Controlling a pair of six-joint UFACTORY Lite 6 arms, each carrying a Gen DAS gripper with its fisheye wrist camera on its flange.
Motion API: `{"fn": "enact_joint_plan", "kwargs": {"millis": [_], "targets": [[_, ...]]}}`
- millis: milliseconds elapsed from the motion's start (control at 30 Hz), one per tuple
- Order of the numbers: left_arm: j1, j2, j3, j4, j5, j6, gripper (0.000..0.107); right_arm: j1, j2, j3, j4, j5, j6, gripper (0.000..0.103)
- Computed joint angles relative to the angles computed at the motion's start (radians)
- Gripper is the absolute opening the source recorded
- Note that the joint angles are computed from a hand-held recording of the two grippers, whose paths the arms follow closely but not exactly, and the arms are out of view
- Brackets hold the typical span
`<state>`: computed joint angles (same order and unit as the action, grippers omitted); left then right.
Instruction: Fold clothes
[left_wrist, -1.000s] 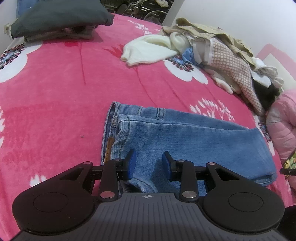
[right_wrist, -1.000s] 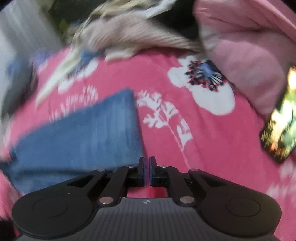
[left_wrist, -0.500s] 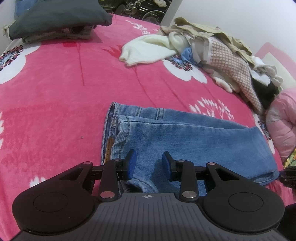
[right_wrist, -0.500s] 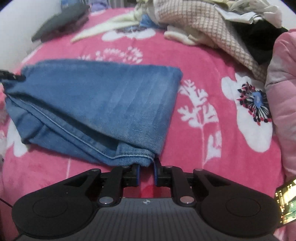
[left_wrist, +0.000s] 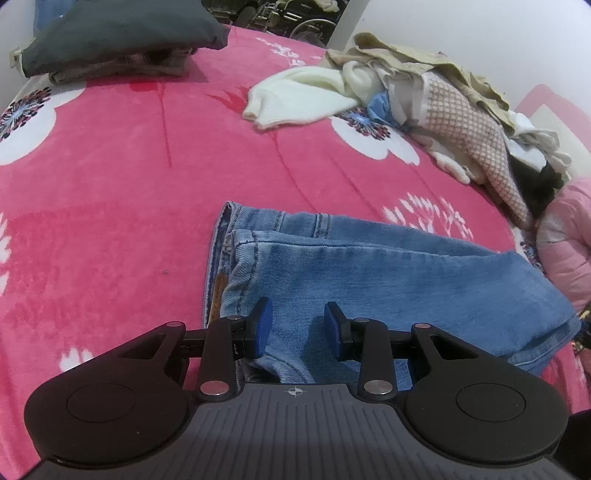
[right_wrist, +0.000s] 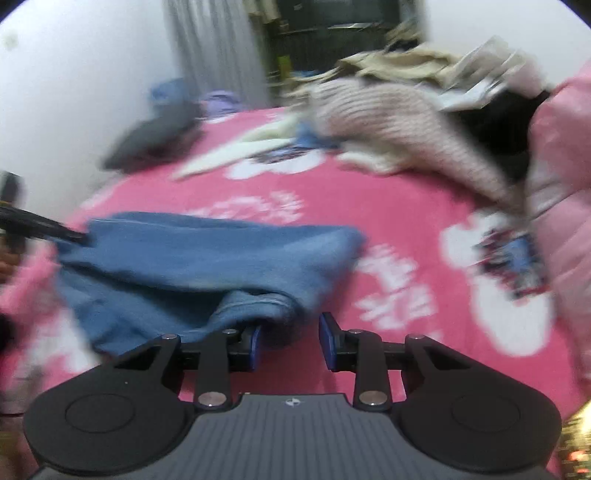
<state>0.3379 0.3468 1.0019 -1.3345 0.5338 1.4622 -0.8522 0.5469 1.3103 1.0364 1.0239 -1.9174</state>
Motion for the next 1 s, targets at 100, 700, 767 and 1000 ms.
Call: {"fn": "enact_joint_plan", "kwargs": {"millis": [100,700,767,1000], "targets": [[-0.005,0.002,0.006,0.013,-0.005,-0.018,0.033,0.005,-0.022,-0.026,-0.008,-0.069,-0.061,0.034],[0.001,0.004,-0.007,-0.037,-0.004,0.026,0.033,0.121,-0.207,-0.371,0.419,-0.329,-0.689,0.039],[0.008,0.004,-0.010,-0.046,0.005,0.036,0.033,0.137,-0.222,-0.415,0.592,-0.353,-0.845,0.039],[0.022,0.005,-0.016,-0.054,0.026,0.049,0.032,0.124,-0.215,-0.494,0.924,-0.306,-1.204,0.038]]}}
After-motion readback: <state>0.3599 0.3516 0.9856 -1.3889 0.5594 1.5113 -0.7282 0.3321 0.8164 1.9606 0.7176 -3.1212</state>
